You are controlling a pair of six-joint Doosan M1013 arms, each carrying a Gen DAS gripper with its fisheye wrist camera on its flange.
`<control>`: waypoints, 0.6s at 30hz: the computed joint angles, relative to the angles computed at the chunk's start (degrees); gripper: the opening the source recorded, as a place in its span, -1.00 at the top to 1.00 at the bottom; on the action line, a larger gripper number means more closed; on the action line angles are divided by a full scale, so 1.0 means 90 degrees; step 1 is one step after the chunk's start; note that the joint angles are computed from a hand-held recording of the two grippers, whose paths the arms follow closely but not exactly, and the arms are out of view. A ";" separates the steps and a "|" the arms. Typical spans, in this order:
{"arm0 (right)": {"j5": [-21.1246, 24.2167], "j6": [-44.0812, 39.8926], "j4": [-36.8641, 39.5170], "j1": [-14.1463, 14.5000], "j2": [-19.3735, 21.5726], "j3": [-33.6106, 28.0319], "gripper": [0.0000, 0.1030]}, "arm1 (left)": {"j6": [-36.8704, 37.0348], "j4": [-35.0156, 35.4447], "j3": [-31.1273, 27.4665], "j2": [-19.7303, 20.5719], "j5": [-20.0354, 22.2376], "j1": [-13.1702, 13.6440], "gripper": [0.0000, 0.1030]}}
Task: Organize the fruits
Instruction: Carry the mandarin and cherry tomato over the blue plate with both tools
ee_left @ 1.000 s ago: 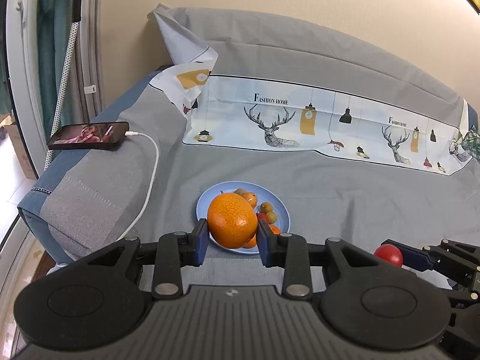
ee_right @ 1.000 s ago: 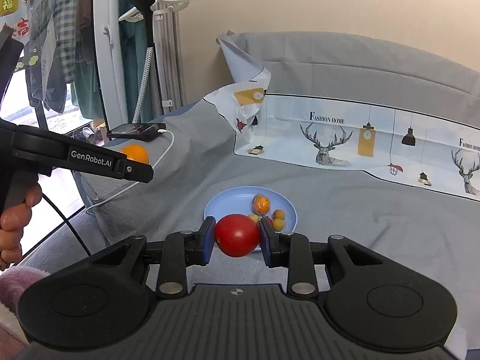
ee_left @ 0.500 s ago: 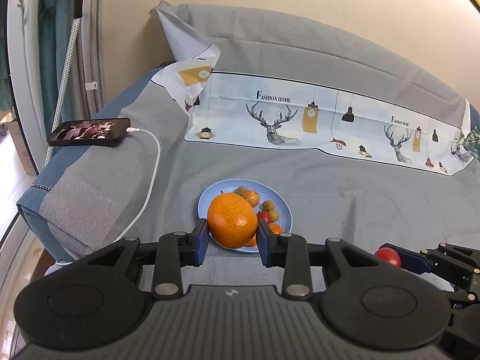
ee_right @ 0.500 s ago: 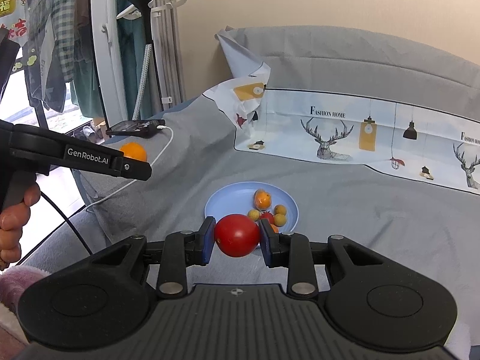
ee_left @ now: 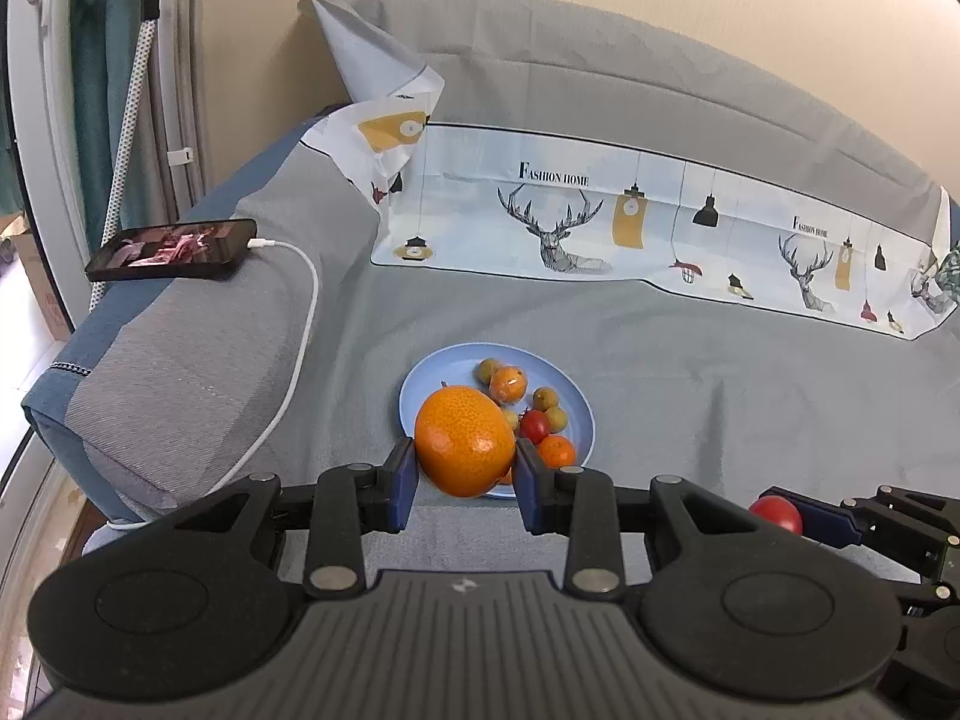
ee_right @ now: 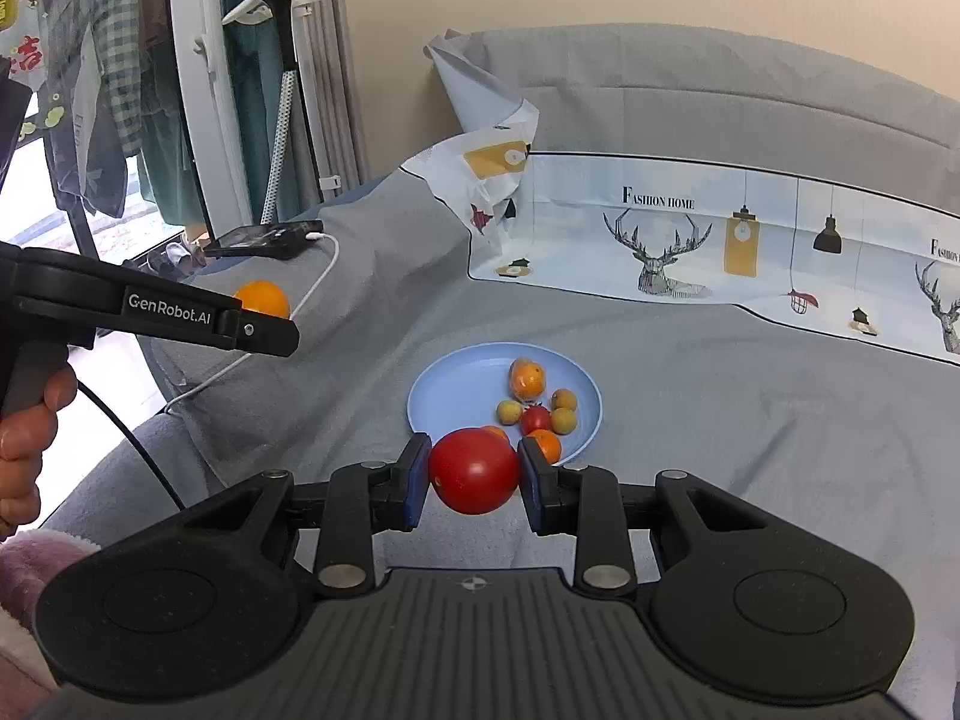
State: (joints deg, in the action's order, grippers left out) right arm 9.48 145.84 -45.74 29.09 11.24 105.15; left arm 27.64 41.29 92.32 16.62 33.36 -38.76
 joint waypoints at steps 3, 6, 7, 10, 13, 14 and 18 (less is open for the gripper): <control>0.0017 -0.0147 0.0194 -0.0016 0.0049 -0.0040 0.37 | 0.0144 -0.0129 -0.0060 0.0059 0.0018 0.0032 0.27; 0.0068 -0.0436 0.0551 -0.0044 0.0113 -0.0103 0.37 | 0.0329 -0.0337 -0.0144 0.0133 0.0039 0.0079 0.27; 0.0076 -0.0553 0.0682 -0.0059 0.0135 -0.0124 0.37 | 0.0386 -0.0399 -0.0167 0.0153 0.0042 0.0094 0.27; 0.0100 -0.0833 0.0985 -0.0109 0.0213 -0.0199 0.37 | 0.0563 -0.0586 -0.0271 0.0242 0.0083 0.0128 0.27; 0.0112 -0.1202 0.1381 -0.0162 0.0301 -0.0288 0.37 | 0.0760 -0.0770 -0.0406 0.0347 0.0149 0.0173 0.27; 0.0116 -0.1349 0.1534 -0.0178 0.0336 -0.0324 0.37 | 0.0867 -0.0853 -0.0486 0.0404 0.0210 0.0189 0.27; 0.0107 -0.2082 0.2350 -0.0267 0.0507 -0.0493 0.37 | 0.1194 -0.1074 -0.0741 0.0583 0.0359 0.0259 0.27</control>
